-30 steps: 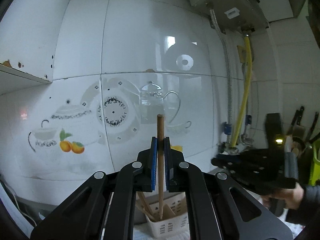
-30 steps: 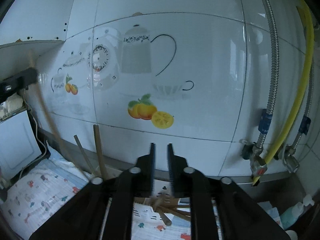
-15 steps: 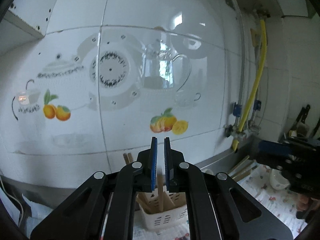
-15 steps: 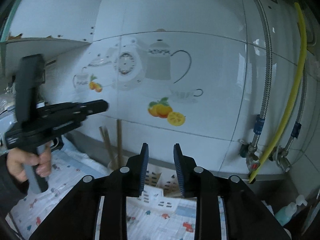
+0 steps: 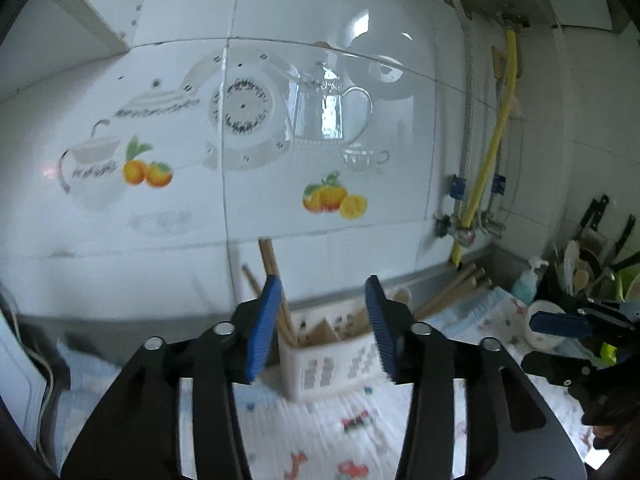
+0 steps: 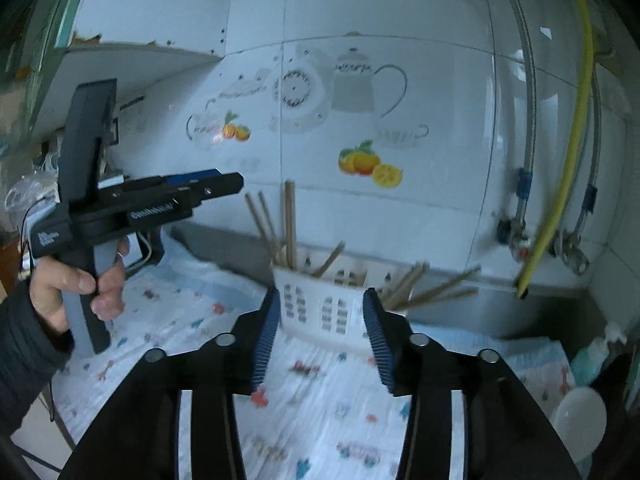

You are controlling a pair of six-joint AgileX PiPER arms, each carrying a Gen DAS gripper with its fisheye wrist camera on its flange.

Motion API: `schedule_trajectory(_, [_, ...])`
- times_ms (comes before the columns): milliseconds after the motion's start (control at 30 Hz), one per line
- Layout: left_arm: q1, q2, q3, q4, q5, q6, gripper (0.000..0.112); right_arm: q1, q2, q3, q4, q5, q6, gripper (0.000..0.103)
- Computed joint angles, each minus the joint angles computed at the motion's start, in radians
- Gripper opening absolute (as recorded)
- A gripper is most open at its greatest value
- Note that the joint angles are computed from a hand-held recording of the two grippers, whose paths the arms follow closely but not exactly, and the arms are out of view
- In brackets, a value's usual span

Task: Organize utensils

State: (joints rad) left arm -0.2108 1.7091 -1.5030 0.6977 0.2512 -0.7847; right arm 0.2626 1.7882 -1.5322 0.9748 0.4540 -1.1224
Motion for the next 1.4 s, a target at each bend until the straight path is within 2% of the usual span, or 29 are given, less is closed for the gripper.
schedule_trajectory(200, [-0.047,-0.167,0.282,0.349,-0.021,-0.405,0.072,0.014,-0.105,0.228,0.103,-0.059,-0.107,0.053])
schedule_trajectory(267, [-0.077,-0.218,0.373,0.503,0.002,-0.574,0.078,0.016,-0.135,0.297,0.155,-0.076,-0.155,0.054])
schedule_trajectory(467, [-0.166,-0.327,0.570,0.742,0.088,-0.868,0.092,0.030,-0.192,0.445,0.282,-0.137,-0.272,0.065])
schedule_trajectory(600, [-0.221,-0.367,0.647,0.798,0.150,-0.965,0.098,0.029,-0.220,0.513,0.350,-0.165,-0.330,0.070])
schedule_trajectory(700, [-0.255,-0.387,0.688,0.808,0.181,-0.999,0.098,0.019,-0.231,0.539,0.362,-0.163,-0.331,0.072])
schedule_trajectory(767, [-0.280,-0.391,0.701,0.801,0.216,-1.005,0.098,0.012,-0.241,0.561,0.386,-0.166,-0.346,0.079])
schedule_trajectory(1000, [-0.350,-0.419,0.745,0.791,0.305,-1.028,0.098,0.012,-0.266,0.607,0.407,-0.213,-0.366,0.082])
schedule_trajectory(1267, [-0.382,-0.455,0.776,0.748,0.338,-1.025,0.098,0.008,-0.289,0.644,0.425,-0.247,-0.370,0.084])
schedule_trajectory(1400, [-0.413,-0.482,0.798,0.737,0.384,-1.037,0.098,0.004,-0.312,0.662,0.444,-0.262,-0.381,0.089])
